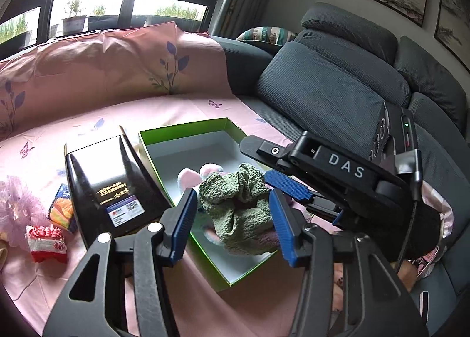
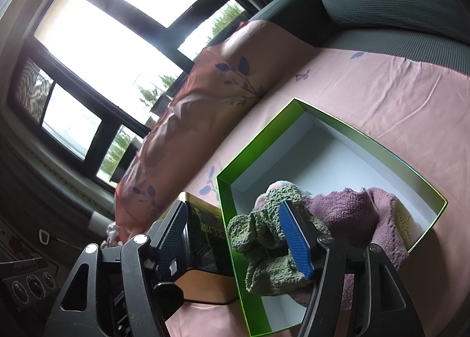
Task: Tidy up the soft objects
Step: 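Open the right gripper to drop the green sock into the box, then move the right gripper back toward the red-and-white knitted sock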
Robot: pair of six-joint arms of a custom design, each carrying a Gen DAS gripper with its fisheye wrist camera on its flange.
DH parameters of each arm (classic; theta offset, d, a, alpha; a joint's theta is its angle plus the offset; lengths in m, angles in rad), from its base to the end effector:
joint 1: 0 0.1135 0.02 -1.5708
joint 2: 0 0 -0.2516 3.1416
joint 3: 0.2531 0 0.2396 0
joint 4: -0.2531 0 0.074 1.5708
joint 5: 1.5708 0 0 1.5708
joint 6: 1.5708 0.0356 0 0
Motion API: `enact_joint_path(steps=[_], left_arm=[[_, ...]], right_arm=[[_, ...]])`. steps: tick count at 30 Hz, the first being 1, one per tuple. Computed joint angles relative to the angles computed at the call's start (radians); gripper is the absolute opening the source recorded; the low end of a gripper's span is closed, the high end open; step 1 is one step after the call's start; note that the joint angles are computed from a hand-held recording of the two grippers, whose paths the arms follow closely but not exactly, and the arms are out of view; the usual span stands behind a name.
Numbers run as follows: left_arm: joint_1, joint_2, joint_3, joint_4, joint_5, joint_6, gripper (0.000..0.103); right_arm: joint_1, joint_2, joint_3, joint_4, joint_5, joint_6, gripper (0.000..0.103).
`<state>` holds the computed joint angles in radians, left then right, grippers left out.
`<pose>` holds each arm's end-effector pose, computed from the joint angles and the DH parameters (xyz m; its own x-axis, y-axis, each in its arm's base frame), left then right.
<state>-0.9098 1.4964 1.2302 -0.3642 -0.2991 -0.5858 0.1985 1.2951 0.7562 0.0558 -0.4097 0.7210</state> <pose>0.2097 -0.2526 0.2976 -0.6378 -0.0405 -0.7691 0.3067 0.9027 -0.3019 0.2676 0.0683 0.2385 -0.6898 0.4789 -0.5430 -0.0950 0.6837 0.7236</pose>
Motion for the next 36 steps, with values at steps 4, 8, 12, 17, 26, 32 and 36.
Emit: enact_joint_path(steps=[4, 8, 12, 17, 26, 32, 36], left_arm=[[0.000, -0.129, -0.096, -0.017, -0.061, -0.018, 0.055], [0.011, -0.289, -0.192, -0.067, -0.090, -0.067, 0.055], [-0.008, -0.456, -0.269, -0.168, -0.217, -0.108, 0.062], [0.053, -0.653, -0.366, -0.318, -0.281, -0.182, 0.063], [0.341, -0.891, -0.573, -0.350, -0.110, -0.174, 0.063], [0.540, -0.928, -0.683, -0.257, 0.108, -0.091, 0.063], [0.573, -0.975, -0.691, -0.274, 0.120, -0.067, 0.063]], right_arm=[[0.036, -0.013, 0.007, -0.012, 0.039, -0.016, 0.080], [0.083, -0.018, 0.029, -0.039, 0.089, -0.036, 0.081], [0.126, -0.023, 0.045, -0.052, 0.098, -0.053, 0.083], [0.199, -0.047, 0.054, -0.049, 0.131, -0.079, 0.086], [0.356, -0.023, 0.134, -0.128, 0.277, -0.138, 0.086], [0.458, 0.022, 0.193, -0.166, 0.335, -0.172, 0.086], [0.524, 0.042, 0.229, -0.203, 0.432, -0.190, 0.086]])
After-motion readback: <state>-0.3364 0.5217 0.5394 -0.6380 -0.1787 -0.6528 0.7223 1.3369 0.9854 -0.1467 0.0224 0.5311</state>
